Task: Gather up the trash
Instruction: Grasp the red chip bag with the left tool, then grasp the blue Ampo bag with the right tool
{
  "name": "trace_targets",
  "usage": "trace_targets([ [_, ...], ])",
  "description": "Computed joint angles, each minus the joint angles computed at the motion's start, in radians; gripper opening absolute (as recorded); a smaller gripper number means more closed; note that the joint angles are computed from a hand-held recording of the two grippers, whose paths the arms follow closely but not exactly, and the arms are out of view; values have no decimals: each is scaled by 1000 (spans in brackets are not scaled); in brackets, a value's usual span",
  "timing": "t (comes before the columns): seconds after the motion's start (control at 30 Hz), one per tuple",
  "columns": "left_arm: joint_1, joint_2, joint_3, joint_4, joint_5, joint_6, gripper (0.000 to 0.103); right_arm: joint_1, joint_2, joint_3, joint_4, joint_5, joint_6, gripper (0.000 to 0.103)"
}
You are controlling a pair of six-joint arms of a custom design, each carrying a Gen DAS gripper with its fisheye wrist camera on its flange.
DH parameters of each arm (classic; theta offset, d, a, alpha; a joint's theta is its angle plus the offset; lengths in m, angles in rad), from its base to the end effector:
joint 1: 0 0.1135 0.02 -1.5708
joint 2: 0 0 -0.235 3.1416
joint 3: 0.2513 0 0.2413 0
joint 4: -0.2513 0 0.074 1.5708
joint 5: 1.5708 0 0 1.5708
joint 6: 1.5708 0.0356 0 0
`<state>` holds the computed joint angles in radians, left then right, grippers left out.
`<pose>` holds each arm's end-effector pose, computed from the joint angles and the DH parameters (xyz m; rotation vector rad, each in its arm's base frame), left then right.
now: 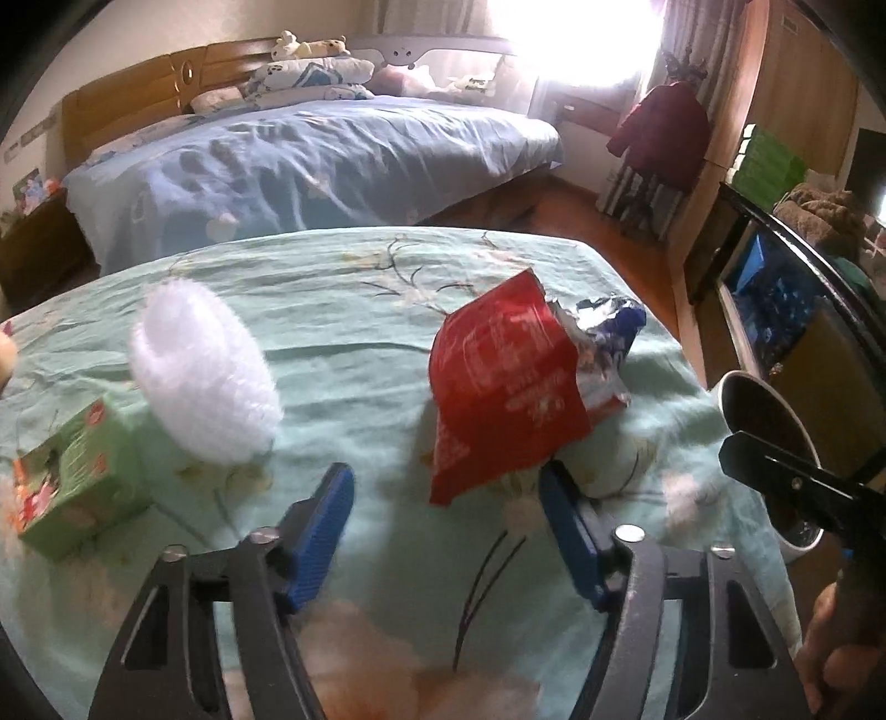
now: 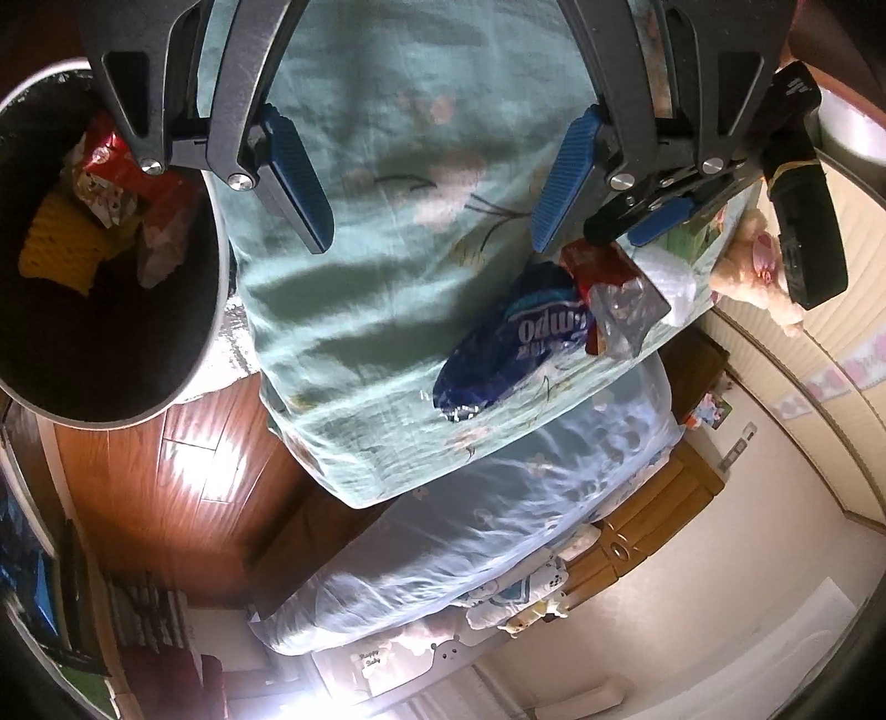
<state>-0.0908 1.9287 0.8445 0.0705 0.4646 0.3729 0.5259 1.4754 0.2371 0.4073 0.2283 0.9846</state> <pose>0.3178 -0.0450 0.0652 0.7357 2.3832 -0.4828 0.1804 0.0954 0.0658 0.6543 2.3299 0.4408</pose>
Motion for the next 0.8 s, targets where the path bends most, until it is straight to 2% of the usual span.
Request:
trace_targets([
  [0.13, 4, 64, 68, -35, 28, 1, 23, -21, 37, 24, 17, -20, -8, 76],
  [0.17, 10, 74, 76, -38, 40, 2, 20, -26, 48, 32, 24, -28, -9, 76],
  [0.53, 171, -2, -26, -15, 111, 64, 18, -47, 272, 226, 106, -111, 16, 76],
  [0.7, 232, 4, -28, -68, 135, 85, 18, -71, 416, 342, 148, -141, 48, 76],
  [0.8, 250, -15, -47, -91, 134, 106, 18, -65, 460, 379, 154, -116, 34, 75],
])
